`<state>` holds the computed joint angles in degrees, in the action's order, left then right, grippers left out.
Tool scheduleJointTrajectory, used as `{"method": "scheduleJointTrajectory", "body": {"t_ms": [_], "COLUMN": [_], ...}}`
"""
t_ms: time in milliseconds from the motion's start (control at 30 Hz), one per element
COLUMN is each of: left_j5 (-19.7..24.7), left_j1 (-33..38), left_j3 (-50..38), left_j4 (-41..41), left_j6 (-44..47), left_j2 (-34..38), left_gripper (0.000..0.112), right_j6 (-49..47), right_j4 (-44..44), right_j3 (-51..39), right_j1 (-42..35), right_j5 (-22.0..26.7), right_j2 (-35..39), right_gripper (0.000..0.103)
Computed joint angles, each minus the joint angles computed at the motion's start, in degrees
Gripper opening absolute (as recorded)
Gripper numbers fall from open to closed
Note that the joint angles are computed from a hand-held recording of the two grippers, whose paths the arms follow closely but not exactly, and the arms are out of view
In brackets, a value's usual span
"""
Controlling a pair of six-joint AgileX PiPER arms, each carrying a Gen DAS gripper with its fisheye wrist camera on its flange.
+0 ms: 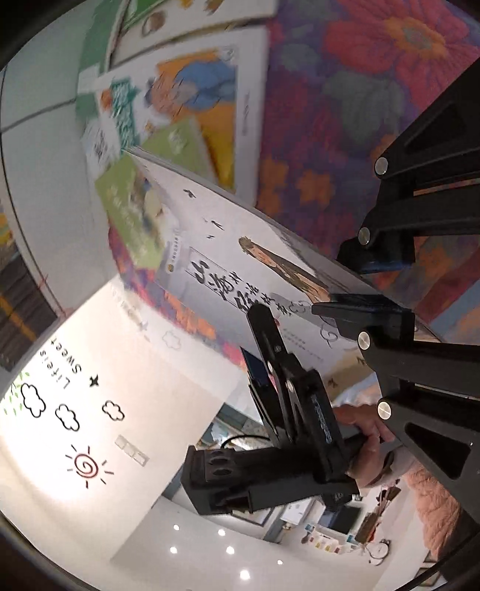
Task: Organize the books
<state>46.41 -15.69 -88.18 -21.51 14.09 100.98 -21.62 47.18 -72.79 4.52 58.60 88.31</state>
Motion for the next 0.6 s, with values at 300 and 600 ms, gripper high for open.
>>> {"method": "scheduleJointTrajectory", "body": {"t_ms": [300, 600], "left_j5": [1.78, 4.08], "left_j1": [13.37, 21.39], "left_j3": [-5.18, -8.47], "left_j4": [-6.63, -5.63], "left_j6": [8.59, 8.83], "left_j2": [2.65, 9.62], "left_gripper": [0.049, 0.048], "right_j6": [8.97, 15.01], "right_j4": [-3.74, -9.84], "right_j3": [-17.2, -35.21], "right_j1": [11.59, 20.31], "right_j5": [-3.53, -3.27], "right_j2": [12.86, 29.0], "right_gripper": [0.014, 0.014]}}
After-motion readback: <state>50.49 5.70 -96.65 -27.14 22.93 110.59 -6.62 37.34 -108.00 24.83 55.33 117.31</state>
